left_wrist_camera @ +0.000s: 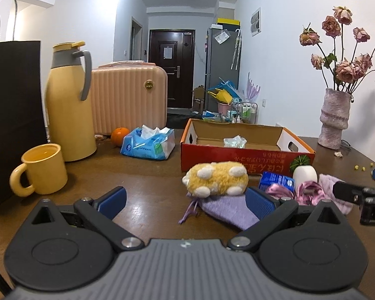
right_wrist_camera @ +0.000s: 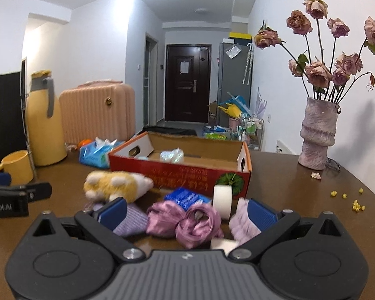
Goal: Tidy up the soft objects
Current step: 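Withdraw both tools from the box back toward the remaining items, then grasp the orange-and-cream sponge block with the right tool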
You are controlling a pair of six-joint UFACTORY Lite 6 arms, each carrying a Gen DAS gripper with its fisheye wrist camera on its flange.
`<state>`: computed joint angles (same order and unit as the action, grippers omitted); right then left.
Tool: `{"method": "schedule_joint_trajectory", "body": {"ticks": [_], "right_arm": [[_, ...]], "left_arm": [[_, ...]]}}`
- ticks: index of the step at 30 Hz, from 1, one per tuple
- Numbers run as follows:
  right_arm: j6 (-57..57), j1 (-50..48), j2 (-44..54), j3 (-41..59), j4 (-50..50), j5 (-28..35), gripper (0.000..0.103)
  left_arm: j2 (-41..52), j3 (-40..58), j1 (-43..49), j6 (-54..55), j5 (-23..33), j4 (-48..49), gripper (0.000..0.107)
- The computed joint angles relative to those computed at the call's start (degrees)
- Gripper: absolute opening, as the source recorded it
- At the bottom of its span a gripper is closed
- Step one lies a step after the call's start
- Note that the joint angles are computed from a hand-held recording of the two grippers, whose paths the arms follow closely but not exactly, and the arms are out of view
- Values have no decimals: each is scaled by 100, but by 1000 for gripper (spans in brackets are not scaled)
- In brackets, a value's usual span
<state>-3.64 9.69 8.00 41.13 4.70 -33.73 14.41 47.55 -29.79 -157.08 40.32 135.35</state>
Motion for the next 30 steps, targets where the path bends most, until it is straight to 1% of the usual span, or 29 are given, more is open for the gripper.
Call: {"method": "schedule_joint_trajectory", "body": {"ticks": [9,14,18,21,25,30], "right_arm": [[-174,399,-941,-1473,448,-136,103],[-300,833,-1457,-2317,849,-284,103],[-405,1194,-1706,-2791,1184,-381,103],[-484,1425,-1761,-2970,1425,-384,103],[-462,1610,-1733,-3027,1510,-332,103],[-443,1732,-1151,-2720,1536,-368,103]], "left_arm": [[-939,-1366,-523,-25,340,-431,103],[-1279,-2007,-919,-147,535,-714,103],[-1497,-2499,-1156,-368,630,-830,103],[-1687,-2824,-1255,-502,666,-889,103],[-1898,-3104,-1304,-551,701,-955,103],[-1990,-3252,-1212,-699,678,-812,103]]}}
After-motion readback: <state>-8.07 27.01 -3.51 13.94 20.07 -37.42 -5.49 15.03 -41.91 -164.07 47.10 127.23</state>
